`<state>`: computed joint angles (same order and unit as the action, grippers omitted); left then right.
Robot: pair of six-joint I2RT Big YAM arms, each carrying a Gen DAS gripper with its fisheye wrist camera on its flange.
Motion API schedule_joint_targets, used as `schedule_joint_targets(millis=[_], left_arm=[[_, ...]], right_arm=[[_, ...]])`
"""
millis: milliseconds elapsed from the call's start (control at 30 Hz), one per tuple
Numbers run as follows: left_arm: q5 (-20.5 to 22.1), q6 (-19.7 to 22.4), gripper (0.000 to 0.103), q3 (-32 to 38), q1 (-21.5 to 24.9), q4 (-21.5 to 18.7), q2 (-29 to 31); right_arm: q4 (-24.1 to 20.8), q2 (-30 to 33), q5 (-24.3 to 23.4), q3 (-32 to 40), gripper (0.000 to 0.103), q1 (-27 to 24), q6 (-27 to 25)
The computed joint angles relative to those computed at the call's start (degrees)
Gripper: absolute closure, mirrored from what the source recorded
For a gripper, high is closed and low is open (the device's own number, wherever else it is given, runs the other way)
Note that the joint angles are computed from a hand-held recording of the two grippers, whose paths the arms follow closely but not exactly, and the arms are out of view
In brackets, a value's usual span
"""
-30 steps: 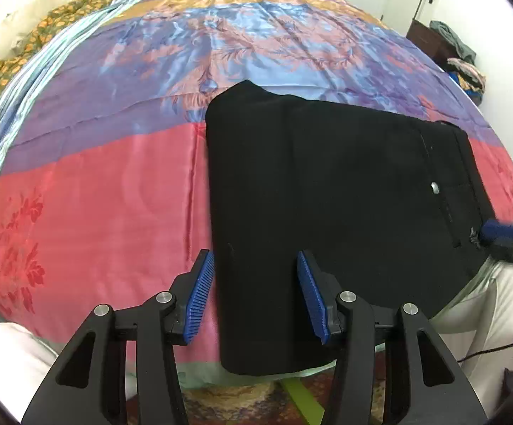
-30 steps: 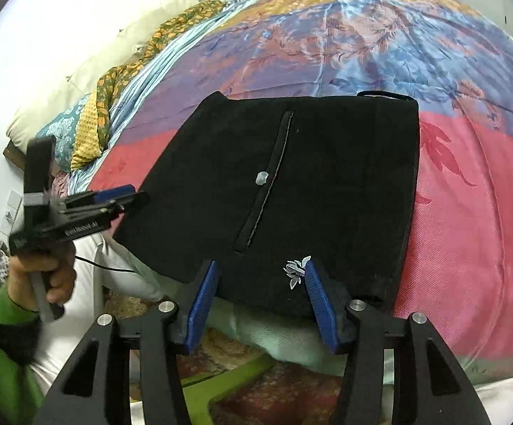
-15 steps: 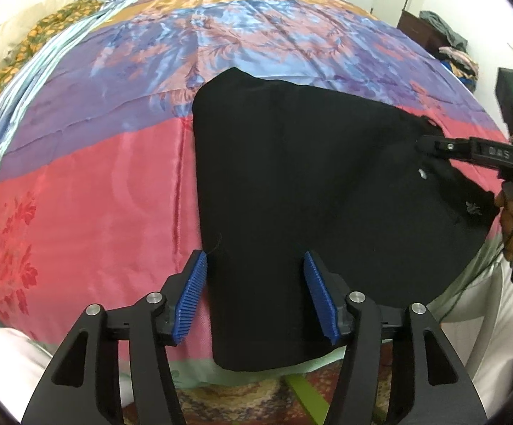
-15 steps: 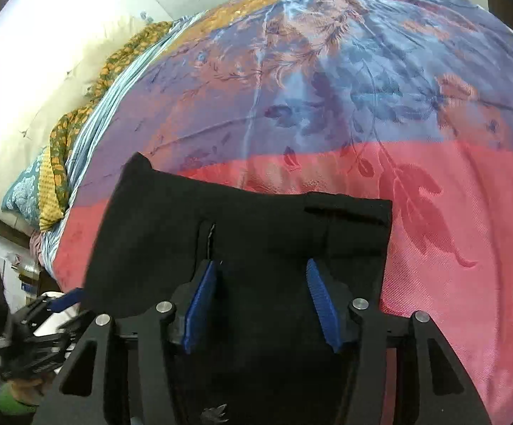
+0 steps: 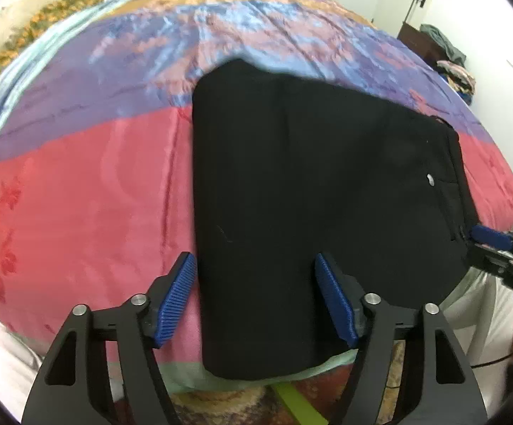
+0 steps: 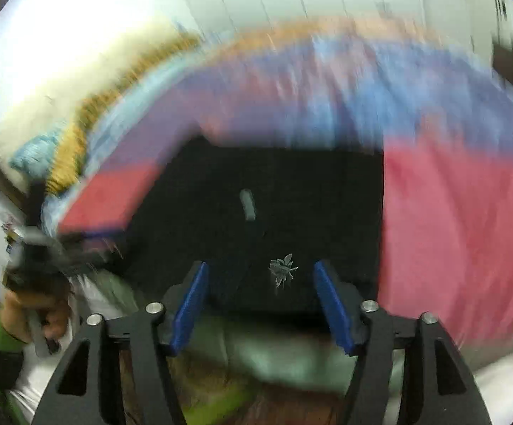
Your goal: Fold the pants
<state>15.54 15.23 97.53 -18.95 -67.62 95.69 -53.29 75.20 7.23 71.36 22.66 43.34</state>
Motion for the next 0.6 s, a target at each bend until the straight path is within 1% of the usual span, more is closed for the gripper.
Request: schedule_joint_targets(millis=[67,133,233,300,367,433,500,533,600], left_arm=[[0.16,-0.63,0.028,-0.63,0.23,0.92,-0.23],[0.52,-0.93,0.023,-1.02,0.53,1.35,-0.22],[1.63,-2.09,0.017,-1.69,1.14,2.09,-0.20],[2.75,-2.58,0.017,-1.60,1.59,1.72,-0.14],[3.87,-2.48,0.018,-1.29,2.02,1.41,-0.46],[5.78,-3.36,0.019,-1.34,2.87,2.68,-1.80],[10.13,-5.08,0.019,-0.13,3.81,3.71,-2.02],[14.37,-5.73,0.019,2.84,4.19,2.41,-0.39],[19.12,-4.56,0.019,10.64,3.74,-2.64,4.40]], right_arm=[[1.41,-0.22,0.52,-0.20,0.040,-0.32,0.44],[1.75,-0.06,-1.01,-0.15,0.037,-0.89,0.45],[2.68,0.28,-0.26,-0.61,0.037,-0.59,-1.87],[1.81,0.93,0.68,0.15,0.036,-0.19,-2.79],[1.58,1.27,1.46,0.40,0.033,0.30,-3.45],[1.94,1.58,1.51,0.55,0.030,0.31,-3.99],[2.54,1.56,1.19,0.25,0.028,0.17,-4.22],[2.54,1.66,1.13,0.30,0.028,0.14,-4.28],[2.39,1.87,0.99,0.50,0.027,0.06,-4.47]])
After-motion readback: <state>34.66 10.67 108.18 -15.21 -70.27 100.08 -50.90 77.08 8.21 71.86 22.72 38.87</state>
